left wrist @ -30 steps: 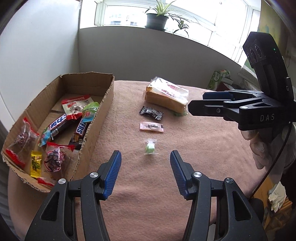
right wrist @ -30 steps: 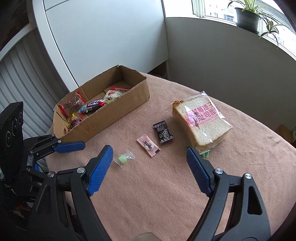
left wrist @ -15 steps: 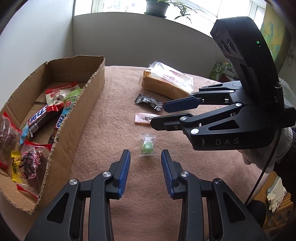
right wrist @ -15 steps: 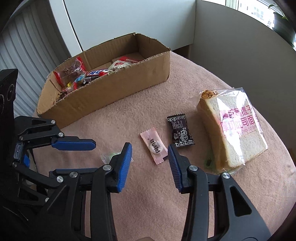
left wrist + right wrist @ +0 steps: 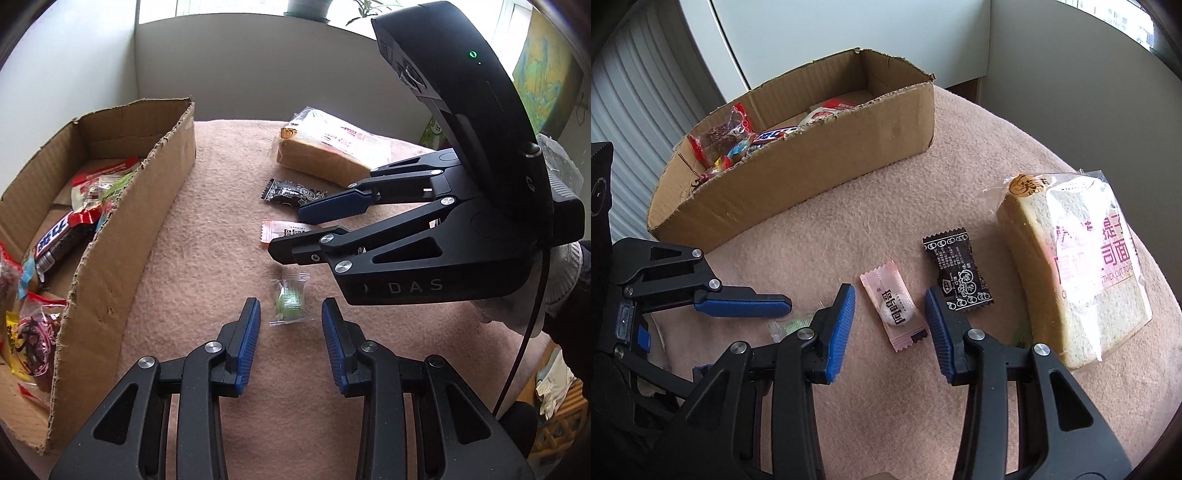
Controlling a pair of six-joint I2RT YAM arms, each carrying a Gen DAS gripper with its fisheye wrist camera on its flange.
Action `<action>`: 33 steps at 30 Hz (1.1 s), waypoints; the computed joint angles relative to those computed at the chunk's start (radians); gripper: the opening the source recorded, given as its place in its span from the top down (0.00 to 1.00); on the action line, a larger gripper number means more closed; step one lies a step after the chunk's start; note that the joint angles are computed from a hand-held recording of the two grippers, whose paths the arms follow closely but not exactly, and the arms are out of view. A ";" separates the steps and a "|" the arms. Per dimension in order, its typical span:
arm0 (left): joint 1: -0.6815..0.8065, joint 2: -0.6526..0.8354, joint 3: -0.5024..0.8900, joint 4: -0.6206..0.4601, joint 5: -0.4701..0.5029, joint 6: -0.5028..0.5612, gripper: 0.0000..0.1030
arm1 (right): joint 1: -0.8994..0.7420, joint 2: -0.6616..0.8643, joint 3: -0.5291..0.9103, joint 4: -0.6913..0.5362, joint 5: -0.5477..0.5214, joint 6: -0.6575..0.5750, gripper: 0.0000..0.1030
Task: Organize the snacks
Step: 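Grasp the small green candy with the left tool while the right tool grasps the pink candy, then carry both candies into the cardboard box and open both tools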
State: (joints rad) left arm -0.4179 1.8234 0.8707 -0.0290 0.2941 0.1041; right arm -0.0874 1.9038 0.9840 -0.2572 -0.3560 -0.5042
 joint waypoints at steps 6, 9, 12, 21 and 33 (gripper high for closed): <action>-0.011 0.021 0.012 0.012 -0.016 -0.011 0.77 | 0.015 -0.024 -0.029 0.003 0.052 -0.025 0.73; -0.019 0.031 0.020 0.019 -0.024 -0.018 0.77 | 0.020 -0.040 -0.045 0.008 0.083 -0.022 0.78; -0.005 0.016 -0.006 0.029 -0.018 -0.011 0.77 | 0.032 -0.058 -0.071 0.032 0.117 -0.013 0.79; 0.030 -0.026 -0.053 0.035 -0.004 -0.011 0.78 | 0.017 -0.118 -0.165 0.096 0.117 0.069 0.79; 0.048 -0.124 -0.126 0.030 0.021 0.001 0.78 | -0.049 -0.252 -0.290 0.109 0.102 0.115 0.79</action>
